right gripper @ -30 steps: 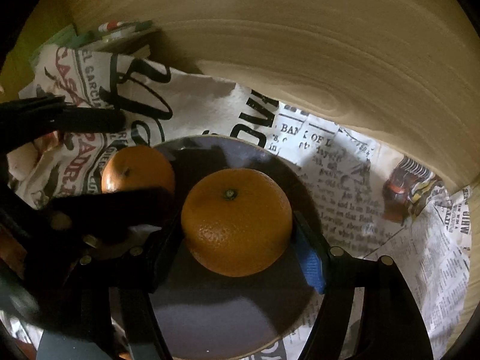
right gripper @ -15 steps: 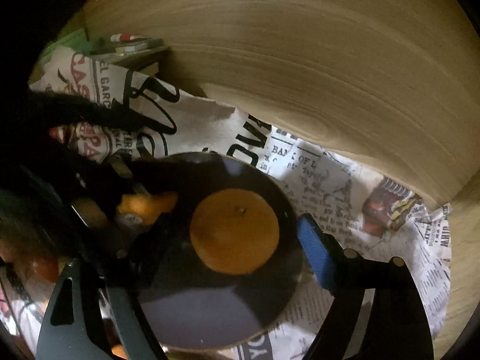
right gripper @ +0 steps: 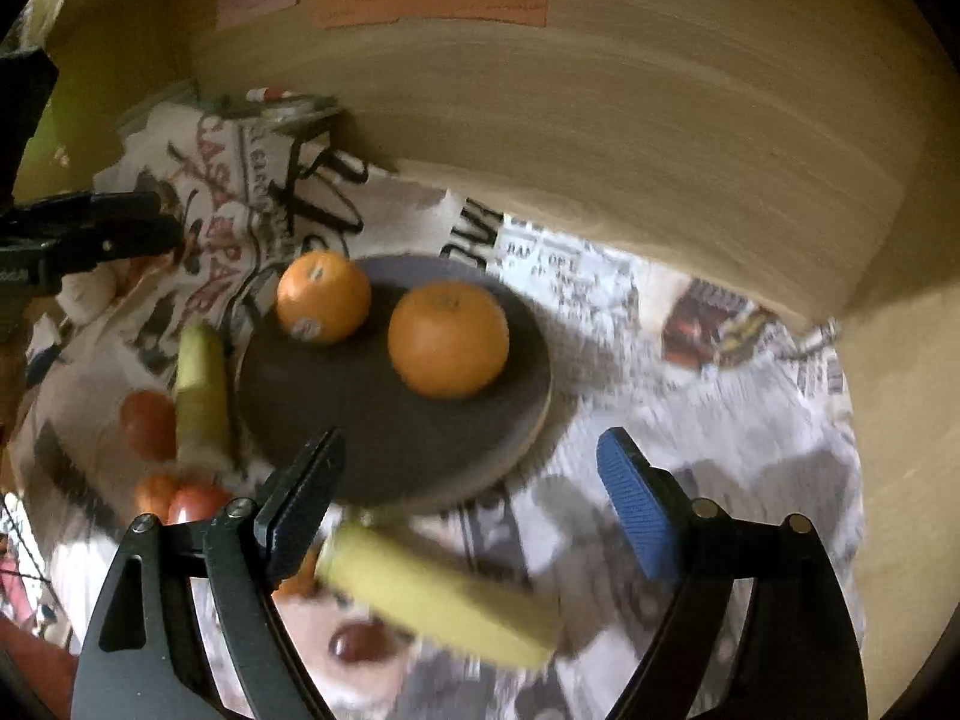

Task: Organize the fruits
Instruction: 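Lower both oranges onto the dark round plate and open both tools, then grasp a red tomato with the left tool while the right tool grasps a pale cucumber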

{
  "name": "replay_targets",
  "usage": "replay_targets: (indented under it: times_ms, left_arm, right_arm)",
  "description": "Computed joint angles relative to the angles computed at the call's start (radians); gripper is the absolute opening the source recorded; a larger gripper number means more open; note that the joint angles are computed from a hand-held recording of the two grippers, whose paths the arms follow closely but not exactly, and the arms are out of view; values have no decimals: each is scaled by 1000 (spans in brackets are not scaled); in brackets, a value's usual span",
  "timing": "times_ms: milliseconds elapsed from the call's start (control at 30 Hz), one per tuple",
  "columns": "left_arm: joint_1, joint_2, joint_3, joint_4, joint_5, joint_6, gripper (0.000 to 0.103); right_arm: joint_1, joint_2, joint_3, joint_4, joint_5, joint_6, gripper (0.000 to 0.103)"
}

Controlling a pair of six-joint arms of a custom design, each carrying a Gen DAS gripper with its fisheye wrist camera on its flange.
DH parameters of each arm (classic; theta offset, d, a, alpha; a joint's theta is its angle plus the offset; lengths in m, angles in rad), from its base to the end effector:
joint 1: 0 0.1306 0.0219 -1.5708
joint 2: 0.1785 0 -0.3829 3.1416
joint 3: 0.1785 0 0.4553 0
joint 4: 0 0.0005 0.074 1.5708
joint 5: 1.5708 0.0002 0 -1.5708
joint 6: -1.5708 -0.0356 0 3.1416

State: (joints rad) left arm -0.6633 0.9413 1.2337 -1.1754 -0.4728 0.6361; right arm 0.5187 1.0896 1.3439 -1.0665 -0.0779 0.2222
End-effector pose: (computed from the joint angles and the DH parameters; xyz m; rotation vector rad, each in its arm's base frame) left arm 0.2917 -0.2080 0.5247 -0.1687 2.3240 -0.0576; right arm 0.3667 0.2120 0.5310 -0.9007 2.2165 0.2330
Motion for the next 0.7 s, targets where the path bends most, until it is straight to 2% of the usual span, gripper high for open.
replay_targets:
  times_ms: [167, 300, 333, 400, 533, 700]
  left_arm:
    - [-50, -43, -69, -40, 3, 84, 86]
    - [-90, -66, -117, -68, 1, 139, 86]
    - [-99, -69, -126, -73, 2, 150, 86]
    - [-113, -75, -142, -71, 6, 165, 86]
    - [-126, -80, -168, -52, 21, 182, 86]
    - [-117, -84, -192, -26, 41, 192, 86]
  right_arm:
    - [-5, -56, -76, -31, -3, 3, 84]
    - [1, -58, -107, -59, 29, 10, 86]
    - [8, -63, -117, -42, 52, 15, 87]
    - [15, -55, -116, -41, 71, 20, 91]
    - [9, -32, -103, -48, 36, 18, 101]
    - [26, -15, -98, -57, 62, 52, 103]
